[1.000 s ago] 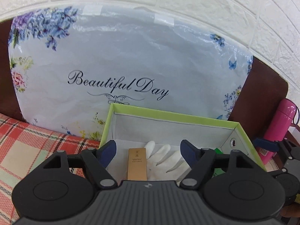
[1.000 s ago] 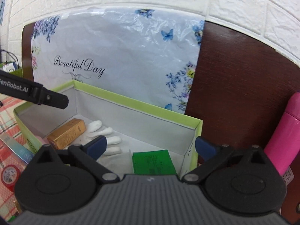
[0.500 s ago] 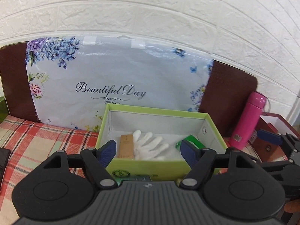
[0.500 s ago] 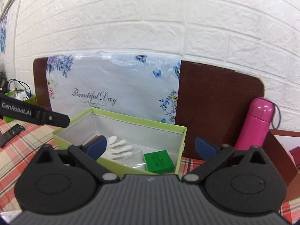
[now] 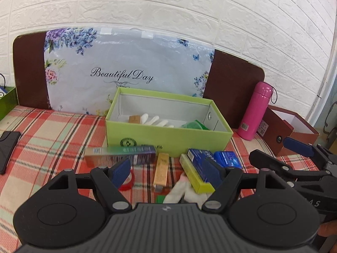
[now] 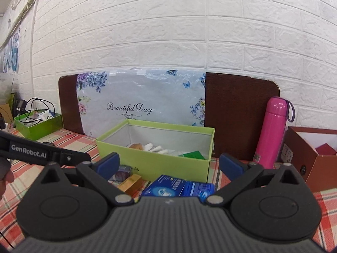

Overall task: Organize objects
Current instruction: 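Grasp the white medicine box with the left tool while the right tool grasps a blue box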

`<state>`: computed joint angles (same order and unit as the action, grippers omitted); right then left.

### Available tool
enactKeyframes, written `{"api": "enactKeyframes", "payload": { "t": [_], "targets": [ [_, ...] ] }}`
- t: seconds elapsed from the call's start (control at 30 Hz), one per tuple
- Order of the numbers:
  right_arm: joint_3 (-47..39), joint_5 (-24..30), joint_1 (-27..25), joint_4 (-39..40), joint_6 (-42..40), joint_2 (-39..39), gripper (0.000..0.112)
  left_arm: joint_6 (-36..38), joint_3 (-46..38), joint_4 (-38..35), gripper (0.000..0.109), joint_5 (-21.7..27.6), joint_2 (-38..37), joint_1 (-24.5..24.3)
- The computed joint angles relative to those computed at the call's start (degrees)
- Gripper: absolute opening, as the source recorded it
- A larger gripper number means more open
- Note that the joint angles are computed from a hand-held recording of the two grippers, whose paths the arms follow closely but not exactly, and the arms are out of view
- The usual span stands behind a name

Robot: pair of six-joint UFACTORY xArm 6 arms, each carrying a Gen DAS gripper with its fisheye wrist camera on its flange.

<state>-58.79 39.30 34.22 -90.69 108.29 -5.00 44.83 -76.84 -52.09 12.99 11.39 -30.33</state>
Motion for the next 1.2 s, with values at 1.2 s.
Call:
{"api": "enactKeyframes", "payload": {
  "t": [1.2],
  "targets": [
    [1.53,0.58,1.2,8.17,5.11,5.94,0.103,9.89,11.6,-3.16,0.073,-3.91,2.04,1.82]
  ]
}}
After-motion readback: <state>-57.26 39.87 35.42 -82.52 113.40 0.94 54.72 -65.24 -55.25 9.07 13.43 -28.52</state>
